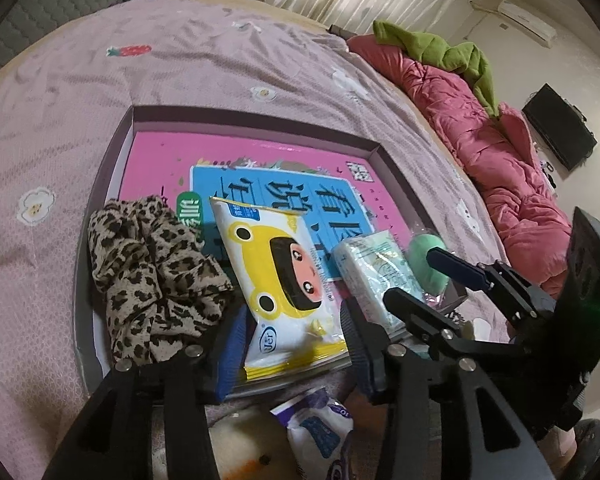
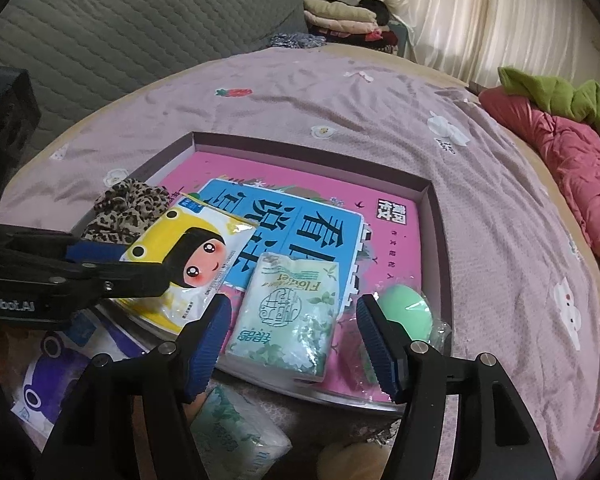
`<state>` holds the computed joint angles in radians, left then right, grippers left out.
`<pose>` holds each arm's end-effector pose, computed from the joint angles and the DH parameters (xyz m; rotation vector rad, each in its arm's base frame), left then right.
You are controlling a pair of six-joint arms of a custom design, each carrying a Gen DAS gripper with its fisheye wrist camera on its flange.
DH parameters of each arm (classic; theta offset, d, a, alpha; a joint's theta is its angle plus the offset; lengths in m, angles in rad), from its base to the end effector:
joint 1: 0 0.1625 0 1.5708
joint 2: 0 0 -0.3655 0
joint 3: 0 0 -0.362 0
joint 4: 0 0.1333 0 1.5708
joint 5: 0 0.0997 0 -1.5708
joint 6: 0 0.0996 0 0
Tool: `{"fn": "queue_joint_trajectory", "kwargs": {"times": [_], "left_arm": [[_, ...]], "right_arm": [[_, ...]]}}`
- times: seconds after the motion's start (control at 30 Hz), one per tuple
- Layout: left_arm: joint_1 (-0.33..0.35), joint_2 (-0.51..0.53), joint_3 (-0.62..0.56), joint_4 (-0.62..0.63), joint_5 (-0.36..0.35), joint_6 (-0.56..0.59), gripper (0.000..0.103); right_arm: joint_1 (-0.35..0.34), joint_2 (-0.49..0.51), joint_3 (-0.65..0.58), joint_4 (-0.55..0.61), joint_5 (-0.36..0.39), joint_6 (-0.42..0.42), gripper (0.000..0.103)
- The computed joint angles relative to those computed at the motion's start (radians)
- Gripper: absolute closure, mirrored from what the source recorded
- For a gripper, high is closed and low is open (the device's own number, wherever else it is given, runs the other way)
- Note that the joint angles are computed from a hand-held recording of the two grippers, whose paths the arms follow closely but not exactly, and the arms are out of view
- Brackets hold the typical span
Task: Organize soft objects
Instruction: 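Lower the tissue pack into the box with the right tool while the left lowers the yellow pack, then withdraw both open tools from the box toward the teddy bear and white cloth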
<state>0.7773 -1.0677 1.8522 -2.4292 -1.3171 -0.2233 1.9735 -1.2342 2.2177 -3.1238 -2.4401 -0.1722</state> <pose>-0.2732 -0.4908 0.1382 0.8144 2.8281 -0.2777 0.2251 -0.3823 0.2058 0.3418 -2.2255 0.7678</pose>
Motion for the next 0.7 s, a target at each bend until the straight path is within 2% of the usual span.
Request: {"fn": "queue_joint_trajectory", "kwargs": {"times": [0.17, 0.37, 0.47, 0.7], "left_arm": [[0.004, -0.011, 0.003, -0.029, -0.04, 0.012, 0.048], [0.001, -0.029, 0.017, -0.084, -0.056, 0.033, 0.047], [-0.001, -0.041, 0.03, -0.121, -0.051, 0.039, 0.043], [0.011, -0.063, 0.04, -0.181, -0.032, 0.025, 0.043]], "right_arm": [[0.001, 0.001, 0.002, -0.017, -0.013, -0.006, 0.035], [0.005, 0.005, 0.005, -0.059, -0.028, -0.021, 0.032], [0.004, 0.002, 0.009, -0.087, -0.028, -0.029, 0.031], [0.0, -0.018, 0.021, -0.135, -0.01, -0.023, 0.03]]}}
